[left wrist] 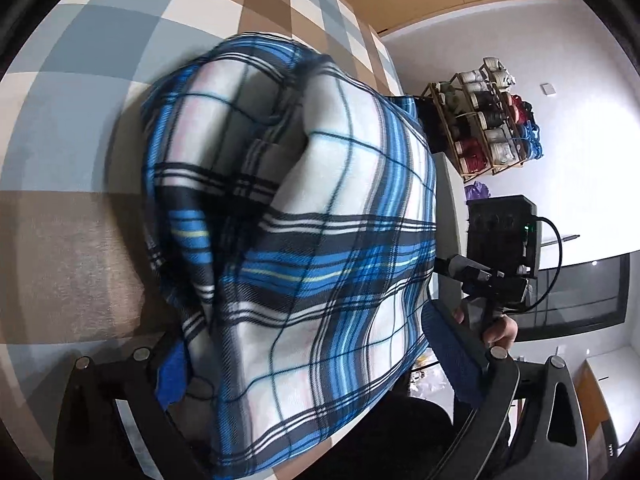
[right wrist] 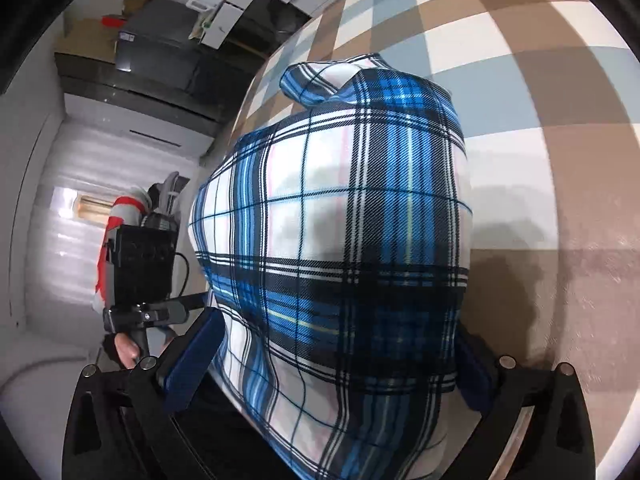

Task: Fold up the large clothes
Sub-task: 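Lift the folded shirt off the bed with both grippers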

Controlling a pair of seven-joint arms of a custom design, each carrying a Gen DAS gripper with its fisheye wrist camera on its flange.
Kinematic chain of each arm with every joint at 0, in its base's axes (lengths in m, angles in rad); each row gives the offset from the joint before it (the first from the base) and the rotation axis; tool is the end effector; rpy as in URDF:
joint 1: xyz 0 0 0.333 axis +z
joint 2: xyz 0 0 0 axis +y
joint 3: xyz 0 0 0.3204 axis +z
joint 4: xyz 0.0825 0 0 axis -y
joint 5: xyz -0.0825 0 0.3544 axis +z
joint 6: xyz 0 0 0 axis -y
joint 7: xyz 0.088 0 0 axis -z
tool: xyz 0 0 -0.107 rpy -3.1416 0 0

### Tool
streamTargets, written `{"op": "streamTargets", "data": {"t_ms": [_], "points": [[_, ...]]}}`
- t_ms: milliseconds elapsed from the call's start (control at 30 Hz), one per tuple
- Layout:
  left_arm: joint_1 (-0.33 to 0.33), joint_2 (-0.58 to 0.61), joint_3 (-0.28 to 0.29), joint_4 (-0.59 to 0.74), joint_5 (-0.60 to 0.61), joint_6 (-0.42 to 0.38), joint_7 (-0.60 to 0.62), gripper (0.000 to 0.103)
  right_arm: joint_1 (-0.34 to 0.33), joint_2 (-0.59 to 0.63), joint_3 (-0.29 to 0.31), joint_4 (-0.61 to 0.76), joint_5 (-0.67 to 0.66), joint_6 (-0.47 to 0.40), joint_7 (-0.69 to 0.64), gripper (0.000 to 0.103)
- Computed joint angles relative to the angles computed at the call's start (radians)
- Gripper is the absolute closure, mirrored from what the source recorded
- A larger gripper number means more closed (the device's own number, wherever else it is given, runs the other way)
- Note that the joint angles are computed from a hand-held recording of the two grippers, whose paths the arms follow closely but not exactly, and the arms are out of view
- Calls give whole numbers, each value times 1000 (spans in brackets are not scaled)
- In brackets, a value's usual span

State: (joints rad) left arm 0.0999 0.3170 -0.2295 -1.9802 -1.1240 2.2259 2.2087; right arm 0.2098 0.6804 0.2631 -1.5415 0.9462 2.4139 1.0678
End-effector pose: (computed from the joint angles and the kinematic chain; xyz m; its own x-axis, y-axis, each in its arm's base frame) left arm 0.5825 -0.0970 0.3448 -0.0552 -0.6181 0.7842 -0.9884 -0.0775 -0.1306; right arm 0.6425 0.2935 0.3077 0.2468 -0.6524 -0.7166 -0.9662 -0.1090 -0.2336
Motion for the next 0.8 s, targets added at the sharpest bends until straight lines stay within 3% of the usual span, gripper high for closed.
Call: {"op": "streamTargets", "data": {"t_ms": [100, 200, 267, 300, 333, 367, 467, 633, 800], "points": [[9, 20, -8, 28, -32, -43, 10, 5, -81, 25, 62, 0, 130, -72, -107, 2], [5, 17, -10, 34, -32, -45, 22, 7, -122, 8, 85, -56, 273, -96, -216, 24], [0, 8, -12, 32, -27, -46, 37, 24, -97, -21, 56, -93, 288, -64, -240, 60], [-3, 5, -11, 31, -25, -40, 41, 31, -66, -34, 41, -102, 286, -19, -230, 65], [-7, 3, -10, 29, -23, -31, 38, 45, -47, -51, 31, -125, 293, 30, -238, 69], [-10, 3, -8, 28, -19, -26, 30, 59, -34, -61, 26, -138, 299, 60, -244, 72], [-14, 12, -6, 25, -16, -8, -3, 82, 7, -87, 16, -162, 298, 156, -261, 75], [-17, -6, -12, 4, -31, 11, 12, 87, 34, -129, 19, -198, 286, 232, -269, 78], [-10, -7, -17, 4, -84, -37, 56, 88, 59, -184, 11, -242, 241, 257, -228, 79]]}}
